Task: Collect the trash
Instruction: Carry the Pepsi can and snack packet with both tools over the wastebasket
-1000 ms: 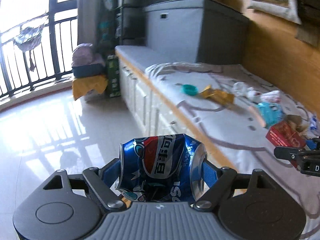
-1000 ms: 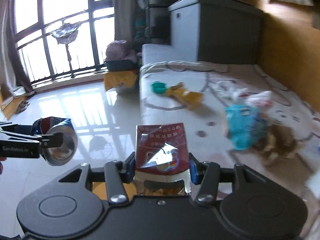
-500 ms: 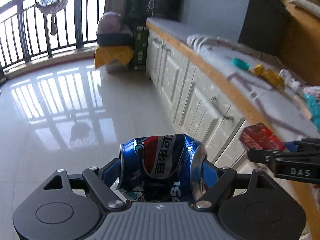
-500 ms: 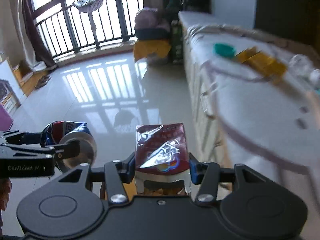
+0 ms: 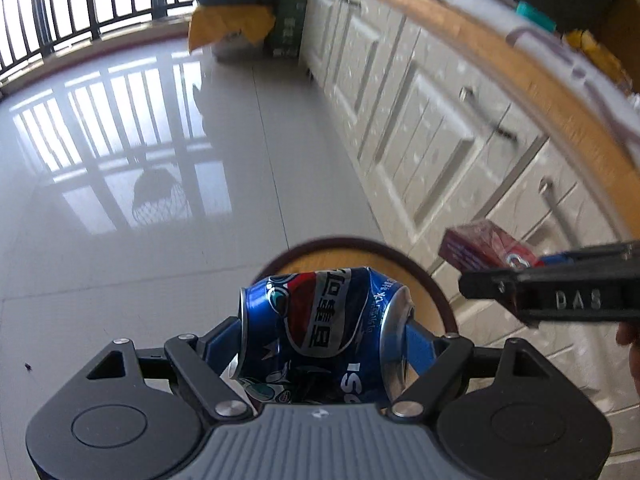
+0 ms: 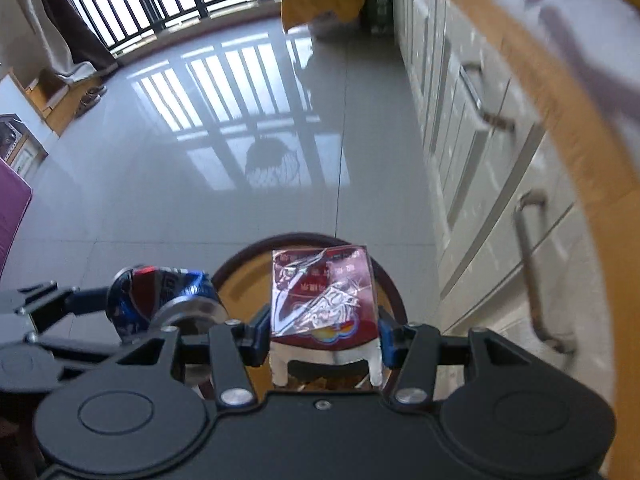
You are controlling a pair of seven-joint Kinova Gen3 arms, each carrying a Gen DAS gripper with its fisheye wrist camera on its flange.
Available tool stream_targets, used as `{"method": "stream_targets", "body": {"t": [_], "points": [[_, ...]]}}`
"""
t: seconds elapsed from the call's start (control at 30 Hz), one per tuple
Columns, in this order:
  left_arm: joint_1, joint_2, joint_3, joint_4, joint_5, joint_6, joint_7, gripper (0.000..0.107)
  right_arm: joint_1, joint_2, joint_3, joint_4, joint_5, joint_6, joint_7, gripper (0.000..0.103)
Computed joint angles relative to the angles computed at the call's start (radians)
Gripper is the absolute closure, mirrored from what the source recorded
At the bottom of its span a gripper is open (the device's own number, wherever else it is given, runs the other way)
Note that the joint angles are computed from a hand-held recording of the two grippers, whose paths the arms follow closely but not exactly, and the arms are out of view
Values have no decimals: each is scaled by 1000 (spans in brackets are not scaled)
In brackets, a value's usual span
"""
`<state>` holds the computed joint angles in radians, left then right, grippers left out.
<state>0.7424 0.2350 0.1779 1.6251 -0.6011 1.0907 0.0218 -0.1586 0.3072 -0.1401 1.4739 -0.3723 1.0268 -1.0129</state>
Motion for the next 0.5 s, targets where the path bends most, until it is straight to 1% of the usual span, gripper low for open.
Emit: {"method": "stream_targets", "body": {"t": [0.13,0.27,0.5], "points": [[-19,20,-5,31,37,-46,-9,24,-33,50,2,-6,45,-12,-27,51],[-34,40,-10,46,78,-79,-49,24,-57,90,4,-13,86,-11,-65,51],[-50,77,-25,54,135,-141,-136,23,-65,169,3,-55,100,-5,-151,50]]}}
